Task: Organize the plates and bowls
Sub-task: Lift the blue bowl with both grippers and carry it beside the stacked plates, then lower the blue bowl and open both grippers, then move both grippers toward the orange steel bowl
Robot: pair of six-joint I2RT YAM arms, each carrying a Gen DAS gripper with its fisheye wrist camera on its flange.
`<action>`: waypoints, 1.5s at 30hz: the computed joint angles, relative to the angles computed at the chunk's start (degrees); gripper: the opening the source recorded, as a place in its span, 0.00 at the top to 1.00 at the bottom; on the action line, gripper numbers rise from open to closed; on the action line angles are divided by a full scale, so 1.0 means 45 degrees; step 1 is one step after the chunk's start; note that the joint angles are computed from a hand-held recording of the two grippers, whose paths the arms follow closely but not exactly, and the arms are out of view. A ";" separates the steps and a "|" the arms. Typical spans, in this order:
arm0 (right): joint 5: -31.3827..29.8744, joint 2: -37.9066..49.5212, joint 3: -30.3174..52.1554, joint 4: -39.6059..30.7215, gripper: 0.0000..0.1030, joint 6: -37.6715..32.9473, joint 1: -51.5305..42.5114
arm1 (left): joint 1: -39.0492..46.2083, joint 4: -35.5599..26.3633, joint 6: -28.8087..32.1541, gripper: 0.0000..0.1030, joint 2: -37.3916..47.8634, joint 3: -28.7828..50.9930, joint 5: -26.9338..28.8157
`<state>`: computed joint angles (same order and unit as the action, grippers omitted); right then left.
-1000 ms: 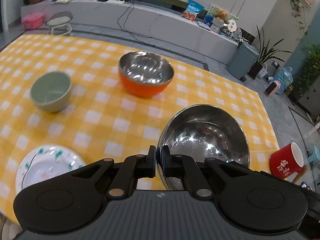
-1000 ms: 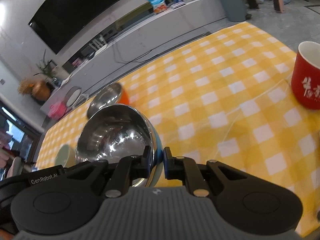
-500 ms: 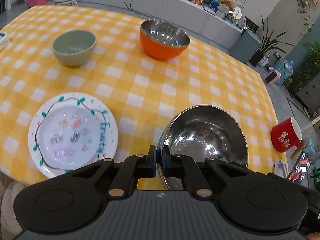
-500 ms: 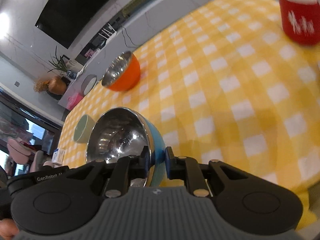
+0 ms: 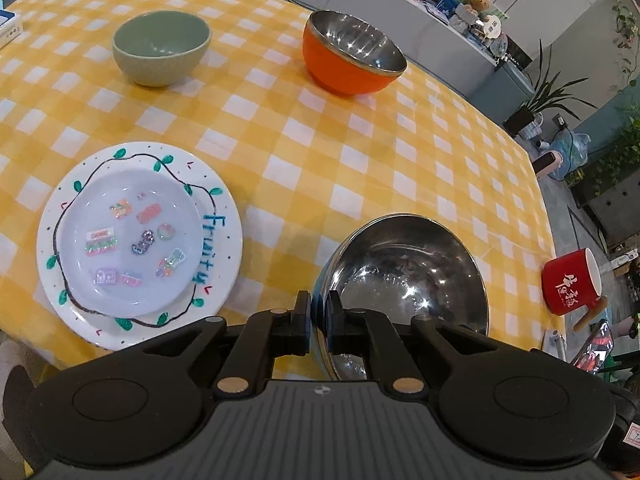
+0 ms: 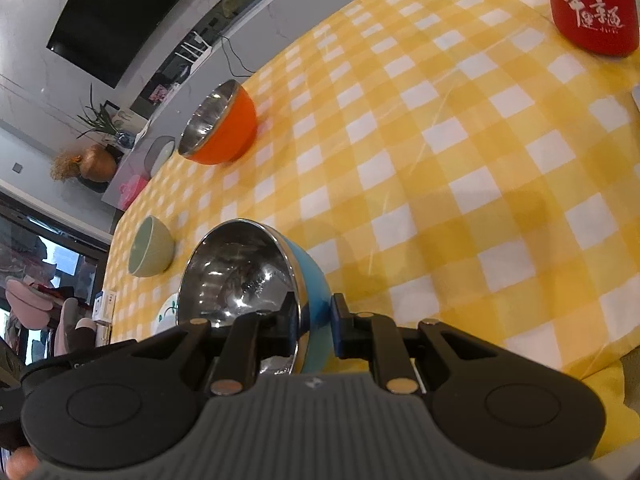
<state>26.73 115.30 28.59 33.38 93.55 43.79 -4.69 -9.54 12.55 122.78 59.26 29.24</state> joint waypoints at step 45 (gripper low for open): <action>0.4023 -0.0613 0.3196 -0.4635 0.43 -0.2351 0.0342 | 0.0907 0.1163 0.2034 0.47 -0.0958 0.0724 0.0736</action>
<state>44.84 112.54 42.97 12.52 82.97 45.33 -0.61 -4.30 21.70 118.47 62.51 32.55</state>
